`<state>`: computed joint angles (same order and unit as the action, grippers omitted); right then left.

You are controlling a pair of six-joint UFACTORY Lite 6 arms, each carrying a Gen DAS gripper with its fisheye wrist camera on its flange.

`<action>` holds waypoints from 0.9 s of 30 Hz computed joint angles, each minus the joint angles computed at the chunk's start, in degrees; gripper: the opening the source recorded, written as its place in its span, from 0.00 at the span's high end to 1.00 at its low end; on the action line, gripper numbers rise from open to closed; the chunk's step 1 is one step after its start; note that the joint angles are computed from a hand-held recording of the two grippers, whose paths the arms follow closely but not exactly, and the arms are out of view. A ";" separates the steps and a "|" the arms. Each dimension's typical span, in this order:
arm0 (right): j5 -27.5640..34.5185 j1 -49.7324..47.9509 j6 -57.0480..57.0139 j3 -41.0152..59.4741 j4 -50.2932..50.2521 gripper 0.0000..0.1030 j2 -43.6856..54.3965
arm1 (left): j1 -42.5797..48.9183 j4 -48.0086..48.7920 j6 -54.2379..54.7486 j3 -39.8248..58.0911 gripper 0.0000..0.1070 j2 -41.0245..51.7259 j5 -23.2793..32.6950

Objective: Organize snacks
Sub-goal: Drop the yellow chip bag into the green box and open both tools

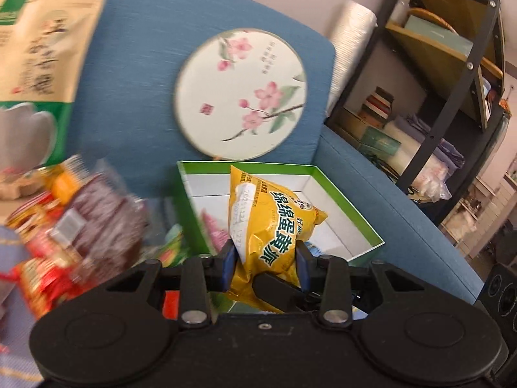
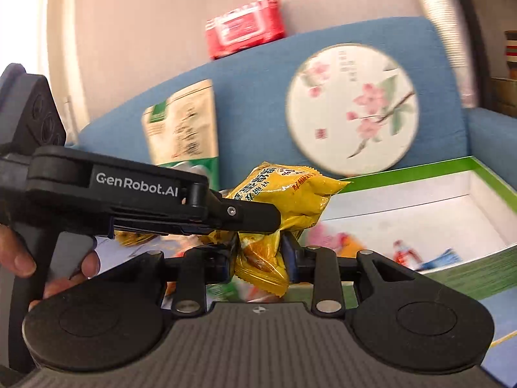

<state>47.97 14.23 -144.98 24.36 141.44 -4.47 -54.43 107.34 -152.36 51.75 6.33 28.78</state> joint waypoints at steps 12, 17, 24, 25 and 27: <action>-1.98 -5.84 -0.43 10.36 -3.79 0.48 11.15 | 6.14 5.66 -0.01 14.95 0.80 15.34 -5.42; -5.51 -2.51 -12.88 12.09 9.71 0.17 15.33 | 6.05 1.30 4.42 17.70 0.04 18.69 -3.64; -0.49 -2.90 -19.89 5.13 13.32 0.00 9.13 | -0.69 -6.26 6.37 7.01 0.04 10.43 11.15; 0.71 -2.45 -20.55 3.08 14.36 0.00 7.27 | -1.69 -7.49 6.32 4.28 0.04 7.71 12.36; 1.26 -0.97 -20.73 -0.30 16.22 0.00 3.62 | -4.22 -9.92 5.59 -1.78 0.04 2.05 15.34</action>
<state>49.24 13.25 -165.71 24.06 157.66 -0.85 -58.65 97.41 -146.77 49.97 8.37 44.12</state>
